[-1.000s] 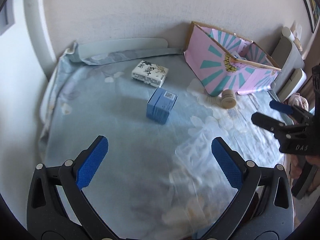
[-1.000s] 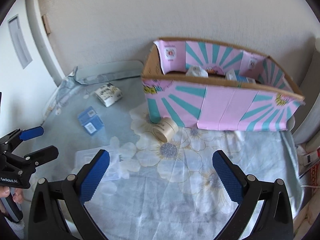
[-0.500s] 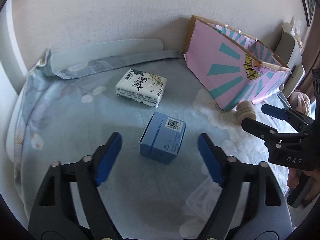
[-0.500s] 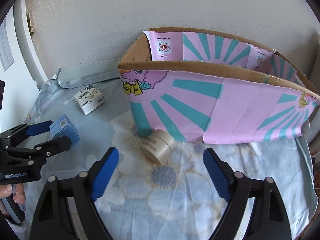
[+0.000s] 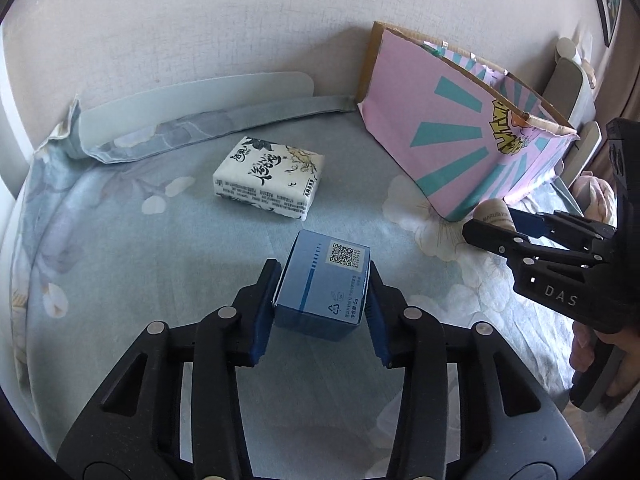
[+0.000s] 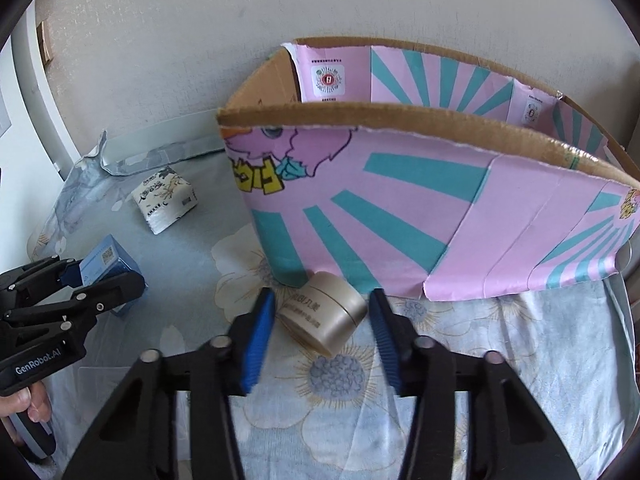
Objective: Organize objects
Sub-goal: 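Grasp the blue small box with the left tool while the right tool grasps the beige jar, then lift the blue box with the left tool while the right tool carries the beige jar to the box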
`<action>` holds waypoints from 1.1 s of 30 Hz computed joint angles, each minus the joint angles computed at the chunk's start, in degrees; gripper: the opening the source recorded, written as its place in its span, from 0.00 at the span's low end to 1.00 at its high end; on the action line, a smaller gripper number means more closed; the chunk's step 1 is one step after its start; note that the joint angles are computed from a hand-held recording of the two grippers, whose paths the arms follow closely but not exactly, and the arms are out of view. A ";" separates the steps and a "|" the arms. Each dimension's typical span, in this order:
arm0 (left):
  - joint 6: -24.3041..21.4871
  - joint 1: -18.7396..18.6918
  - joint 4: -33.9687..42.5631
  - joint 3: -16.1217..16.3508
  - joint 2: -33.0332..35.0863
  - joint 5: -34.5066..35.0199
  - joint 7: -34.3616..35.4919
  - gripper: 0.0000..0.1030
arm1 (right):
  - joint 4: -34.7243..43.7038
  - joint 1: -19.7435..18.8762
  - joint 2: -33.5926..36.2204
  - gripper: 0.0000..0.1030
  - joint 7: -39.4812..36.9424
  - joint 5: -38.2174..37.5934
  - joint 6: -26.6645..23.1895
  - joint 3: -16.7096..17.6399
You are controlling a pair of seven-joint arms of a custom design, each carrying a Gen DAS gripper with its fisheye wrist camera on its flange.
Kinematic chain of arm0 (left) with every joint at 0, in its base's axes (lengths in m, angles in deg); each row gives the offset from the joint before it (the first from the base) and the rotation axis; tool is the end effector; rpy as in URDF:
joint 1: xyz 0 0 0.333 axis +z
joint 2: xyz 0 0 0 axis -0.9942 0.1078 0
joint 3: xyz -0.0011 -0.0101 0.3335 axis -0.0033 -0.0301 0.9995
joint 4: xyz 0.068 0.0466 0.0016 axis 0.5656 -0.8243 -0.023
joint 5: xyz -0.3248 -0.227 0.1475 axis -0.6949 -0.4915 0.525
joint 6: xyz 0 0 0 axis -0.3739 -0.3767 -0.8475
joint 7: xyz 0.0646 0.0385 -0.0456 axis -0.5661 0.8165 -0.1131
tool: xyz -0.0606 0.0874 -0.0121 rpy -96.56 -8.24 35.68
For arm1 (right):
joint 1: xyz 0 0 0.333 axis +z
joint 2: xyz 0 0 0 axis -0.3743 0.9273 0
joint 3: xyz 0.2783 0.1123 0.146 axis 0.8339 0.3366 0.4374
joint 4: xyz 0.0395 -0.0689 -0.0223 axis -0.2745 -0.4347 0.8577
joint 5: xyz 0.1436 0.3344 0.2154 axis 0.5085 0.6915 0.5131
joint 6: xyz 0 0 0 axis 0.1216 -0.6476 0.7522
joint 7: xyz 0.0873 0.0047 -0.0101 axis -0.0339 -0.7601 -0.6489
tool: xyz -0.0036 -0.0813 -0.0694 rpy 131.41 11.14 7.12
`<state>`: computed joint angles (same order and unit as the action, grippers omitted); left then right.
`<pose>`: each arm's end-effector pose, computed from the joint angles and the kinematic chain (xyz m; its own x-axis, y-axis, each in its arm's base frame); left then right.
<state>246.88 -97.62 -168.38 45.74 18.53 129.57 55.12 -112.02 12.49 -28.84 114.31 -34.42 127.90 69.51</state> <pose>0.6352 -0.2328 0.3853 0.2464 -0.9552 0.1637 -0.7242 -0.2937 -0.6239 0.6723 0.4288 0.3982 0.3640 -0.9302 -0.0482 -0.7431 -0.2588 -0.6171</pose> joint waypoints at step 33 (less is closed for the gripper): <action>-7.99 1.94 -0.76 -5.79 -10.71 -14.11 6.64 0.35 | -0.18 -3.05 -8.90 0.38 -5.59 3.74 -8.82 5.55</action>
<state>238.88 -95.68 -169.14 39.94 7.82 115.46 61.76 -112.20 9.43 -37.74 108.72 -30.68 119.08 75.06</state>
